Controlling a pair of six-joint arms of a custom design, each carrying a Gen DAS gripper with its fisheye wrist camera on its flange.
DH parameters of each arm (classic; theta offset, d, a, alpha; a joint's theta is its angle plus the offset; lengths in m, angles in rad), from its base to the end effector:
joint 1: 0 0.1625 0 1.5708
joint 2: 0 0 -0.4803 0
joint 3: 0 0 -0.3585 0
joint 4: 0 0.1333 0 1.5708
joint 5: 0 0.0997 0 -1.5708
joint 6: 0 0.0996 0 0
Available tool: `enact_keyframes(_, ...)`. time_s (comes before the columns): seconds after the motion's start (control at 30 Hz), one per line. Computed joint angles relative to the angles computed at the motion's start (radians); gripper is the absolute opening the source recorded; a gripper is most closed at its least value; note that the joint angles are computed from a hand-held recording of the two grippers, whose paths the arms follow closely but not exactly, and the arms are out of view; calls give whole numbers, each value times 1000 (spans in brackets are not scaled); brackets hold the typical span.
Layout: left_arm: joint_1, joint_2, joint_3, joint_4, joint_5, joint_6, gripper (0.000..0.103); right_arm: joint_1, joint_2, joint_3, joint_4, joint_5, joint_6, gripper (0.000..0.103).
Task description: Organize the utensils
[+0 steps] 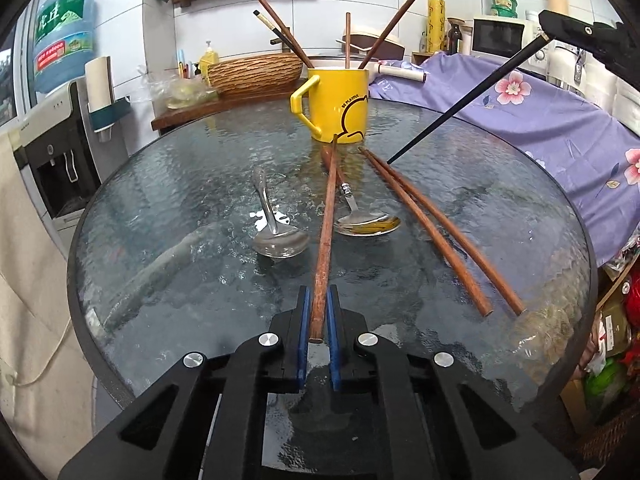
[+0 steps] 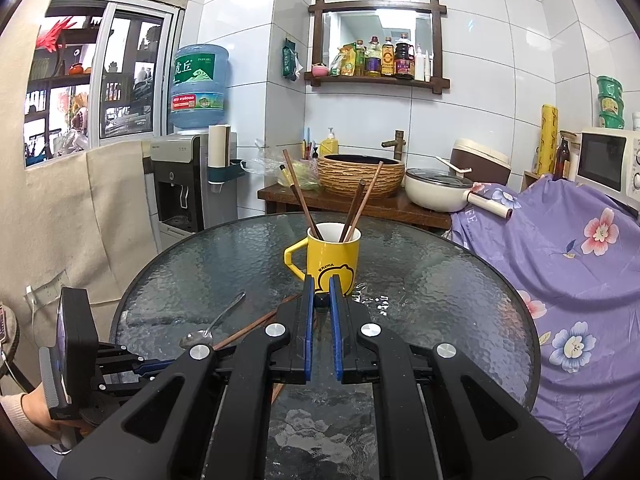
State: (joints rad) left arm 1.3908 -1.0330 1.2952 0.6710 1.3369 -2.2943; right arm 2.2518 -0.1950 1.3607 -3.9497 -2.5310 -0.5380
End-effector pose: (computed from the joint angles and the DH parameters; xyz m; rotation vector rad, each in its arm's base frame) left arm 0.0518 -0.5886 0.3449 1.2021 2.3381 -0.7182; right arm 0.4814 -0.5120 -0.0005 0.5233 -1.9453 1.3817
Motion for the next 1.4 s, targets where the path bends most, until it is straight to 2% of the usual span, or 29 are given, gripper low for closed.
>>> enact_keyframes(0.17, -3, -12, 5, 5, 25, -16, 7, 1, 1, -1, -1, -1, -1, 8)
enact_keyframes(0.43, -48, -75, 15, -36, 81, -1, 7, -1, -4, -1, 0, 9, -15, 8)
enact_keyframes(0.67, -79, -80, -43, -34, 138, -36, 7, -1, -7, -21, 6, 19, -51, 8)
enact_keyframes(1.0, -118, -47, -146, -27, 205, -55, 7, -12, -32, -52, 65, 55, -62, 8)
enact_keyframes(1.13, -132, -14, -216, 10, 228, -71, 7, -21, -53, -63, 126, 70, -40, 8)
enact_keyframes(1.4, -161, 56, -364, 107, 236, -86, 7, -52, -113, -65, 287, 115, 70, 8)
